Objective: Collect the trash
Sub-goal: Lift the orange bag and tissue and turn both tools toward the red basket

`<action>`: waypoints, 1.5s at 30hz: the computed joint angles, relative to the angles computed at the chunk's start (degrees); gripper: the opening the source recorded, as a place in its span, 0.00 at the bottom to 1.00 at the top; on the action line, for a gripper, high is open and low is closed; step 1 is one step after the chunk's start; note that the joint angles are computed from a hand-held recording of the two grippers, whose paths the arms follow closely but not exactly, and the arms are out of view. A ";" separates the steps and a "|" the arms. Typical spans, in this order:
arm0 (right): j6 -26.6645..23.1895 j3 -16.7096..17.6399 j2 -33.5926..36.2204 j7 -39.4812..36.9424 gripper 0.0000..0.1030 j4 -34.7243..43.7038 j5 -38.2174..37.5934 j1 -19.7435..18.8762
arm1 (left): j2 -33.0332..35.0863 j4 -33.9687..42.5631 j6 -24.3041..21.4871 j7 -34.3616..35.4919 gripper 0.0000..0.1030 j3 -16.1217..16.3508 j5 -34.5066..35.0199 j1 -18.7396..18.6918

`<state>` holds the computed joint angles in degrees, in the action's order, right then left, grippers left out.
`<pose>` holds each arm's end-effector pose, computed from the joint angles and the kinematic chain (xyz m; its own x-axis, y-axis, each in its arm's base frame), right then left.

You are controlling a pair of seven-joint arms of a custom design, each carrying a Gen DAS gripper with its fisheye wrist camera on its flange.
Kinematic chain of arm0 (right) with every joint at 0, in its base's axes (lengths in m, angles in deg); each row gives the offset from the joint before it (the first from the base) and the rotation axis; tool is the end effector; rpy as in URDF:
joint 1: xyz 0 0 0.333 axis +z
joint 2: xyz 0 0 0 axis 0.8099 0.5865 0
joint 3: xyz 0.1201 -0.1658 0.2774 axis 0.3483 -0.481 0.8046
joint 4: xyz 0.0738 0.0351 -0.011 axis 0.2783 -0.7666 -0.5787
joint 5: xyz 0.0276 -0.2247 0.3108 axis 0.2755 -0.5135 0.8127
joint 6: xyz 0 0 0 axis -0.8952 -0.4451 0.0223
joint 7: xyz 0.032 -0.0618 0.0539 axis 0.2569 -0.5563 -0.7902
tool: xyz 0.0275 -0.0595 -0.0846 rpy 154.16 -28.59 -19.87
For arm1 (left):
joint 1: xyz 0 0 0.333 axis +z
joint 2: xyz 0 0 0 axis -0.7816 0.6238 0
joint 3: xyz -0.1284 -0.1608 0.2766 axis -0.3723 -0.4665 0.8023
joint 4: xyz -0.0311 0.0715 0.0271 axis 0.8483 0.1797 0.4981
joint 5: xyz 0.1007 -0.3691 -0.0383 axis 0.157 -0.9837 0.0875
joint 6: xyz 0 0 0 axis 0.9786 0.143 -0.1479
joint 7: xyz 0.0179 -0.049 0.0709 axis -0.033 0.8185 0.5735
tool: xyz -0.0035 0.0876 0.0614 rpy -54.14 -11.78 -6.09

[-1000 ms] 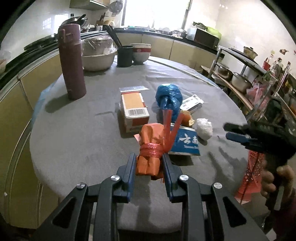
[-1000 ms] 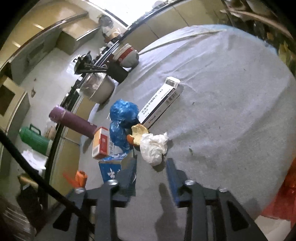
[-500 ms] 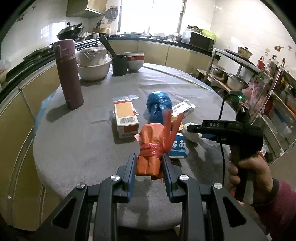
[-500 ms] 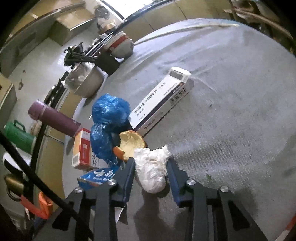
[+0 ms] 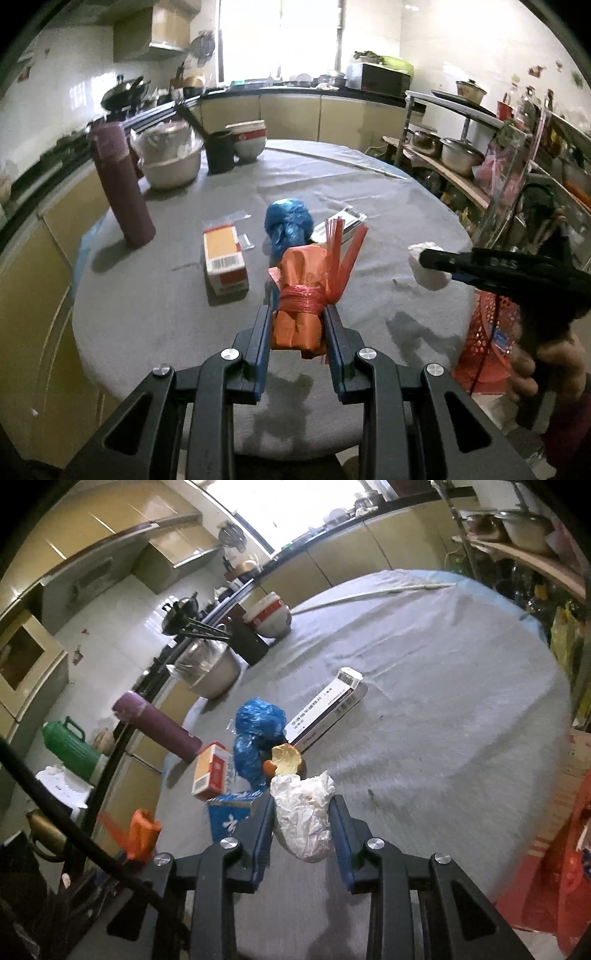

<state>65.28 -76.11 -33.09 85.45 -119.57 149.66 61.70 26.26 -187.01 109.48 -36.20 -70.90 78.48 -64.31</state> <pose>0.5860 0.0919 0.4993 0.2754 -0.7392 -0.6146 -0.8595 0.0971 -0.5018 0.4587 -0.2615 0.5599 0.0646 -0.9977 0.0213 -0.6963 -0.0603 -0.7152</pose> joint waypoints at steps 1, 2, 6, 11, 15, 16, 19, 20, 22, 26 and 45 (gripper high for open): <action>-0.52 -0.21 -0.79 -0.36 0.32 -0.63 0.25 -0.25 | 0.17 0.57 -1.06 -0.21 0.28 -0.42 0.48 -0.05; -0.88 -0.43 -1.66 -0.94 0.32 -1.41 0.68 -0.46 | 0.42 1.27 -2.34 -0.47 0.28 -0.85 1.02 -0.15; -1.35 -1.17 -4.61 -3.40 0.32 -4.16 1.43 -0.64 | 1.29 3.24 -6.00 -0.96 0.28 -1.73 2.80 -0.86; -1.60 -1.88 -7.32 -6.26 0.32 -6.69 1.57 -0.48 | 2.59 5.05 -8.63 -0.45 0.28 -1.98 3.44 -2.12; -3.15 -2.71 -8.49 -7.34 0.32 -8.04 2.34 -0.53 | 3.88 6.53 -10.52 0.21 0.28 -2.14 3.83 -3.01; -3.02 -2.75 -8.62 -7.51 0.32 -8.27 2.27 -0.53 | 4.15 6.84 -10.95 0.34 0.28 -2.20 4.05 -3.23; -3.39 -3.08 -8.72 -7.68 0.32 -8.69 2.37 -0.67 | 4.84 7.46 -11.63 0.73 0.28 -2.16 4.10 -3.79; -3.48 -3.14 -8.64 -7.52 0.32 -8.67 2.39 -0.74 | 5.04 7.64 -11.81 0.92 0.28 -2.13 3.97 -3.96; -3.73 -3.32 -8.55 -7.42 0.32 -8.68 2.57 -0.95 | 5.45 8.04 -12.32 1.14 0.28 -2.14 3.93 -4.26; -4.20 -3.51 -8.58 -7.58 0.32 -8.79 2.98 -1.30 | 6.07 8.74 -13.13 1.54 0.28 -2.13 4.01 -4.77; -5.67 -4.69 -8.93 -7.44 0.32 -10.42 3.03 -3.44 | 9.61 12.21 -15.56 3.51 0.28 -2.17 3.78 -6.64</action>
